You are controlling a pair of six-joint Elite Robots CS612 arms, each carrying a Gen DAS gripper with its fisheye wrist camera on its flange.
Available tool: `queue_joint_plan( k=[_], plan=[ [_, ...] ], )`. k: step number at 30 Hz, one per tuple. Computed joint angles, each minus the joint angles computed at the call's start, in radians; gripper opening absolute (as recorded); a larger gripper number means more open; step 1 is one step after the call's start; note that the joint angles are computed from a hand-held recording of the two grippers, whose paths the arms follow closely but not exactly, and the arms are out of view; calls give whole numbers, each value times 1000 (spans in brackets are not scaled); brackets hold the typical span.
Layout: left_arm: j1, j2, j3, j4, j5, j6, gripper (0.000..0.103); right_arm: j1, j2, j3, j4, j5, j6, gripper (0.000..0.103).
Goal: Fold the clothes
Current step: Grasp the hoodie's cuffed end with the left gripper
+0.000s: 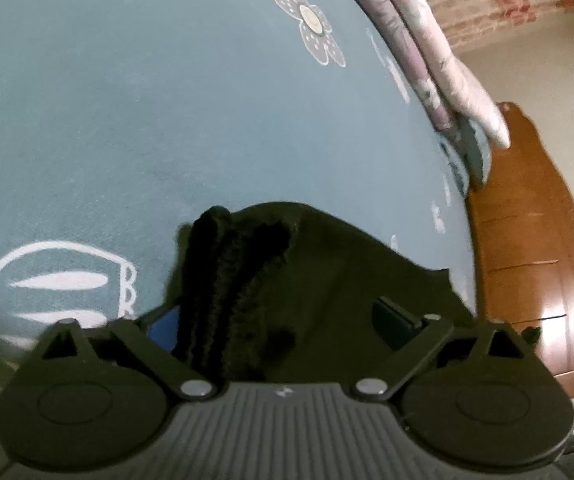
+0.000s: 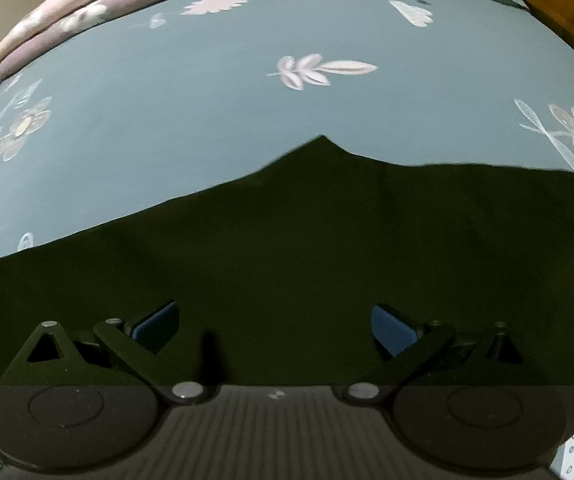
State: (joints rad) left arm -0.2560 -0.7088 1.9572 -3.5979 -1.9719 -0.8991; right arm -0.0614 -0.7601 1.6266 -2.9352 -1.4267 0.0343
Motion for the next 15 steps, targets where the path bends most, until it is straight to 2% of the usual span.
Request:
queue_joint_plan(
  k=[2, 4, 6, 8, 9, 10, 12, 15],
  plan=[
    [-11, -17, 19, 18, 47, 7, 68, 4, -3, 6, -6, -5, -22, 103],
    [-26, -42, 35, 71, 98, 50, 58, 6, -3, 6, 4, -24, -25, 103],
    [-36, -58, 39, 113, 129, 71, 55, 8, -1, 1, 19, -32, -11, 103],
    [-39, -73, 41, 160, 150, 69, 42, 8, 0, 1, 20, -20, -5, 103],
    [-41, -82, 44, 187, 167, 60, 28, 8, -2, 3, 17, -12, -12, 103],
    [-43, -88, 47, 204, 183, 40, 19, 9, -3, 6, 11, -10, -24, 103],
    [-47, -91, 54, 203, 199, -1, 18, 14, -4, 8, 1, -25, -53, 103],
    [-67, -111, 56, 255, 244, 17, 18, 23, -4, 12, -27, -63, -93, 103]
  ],
)
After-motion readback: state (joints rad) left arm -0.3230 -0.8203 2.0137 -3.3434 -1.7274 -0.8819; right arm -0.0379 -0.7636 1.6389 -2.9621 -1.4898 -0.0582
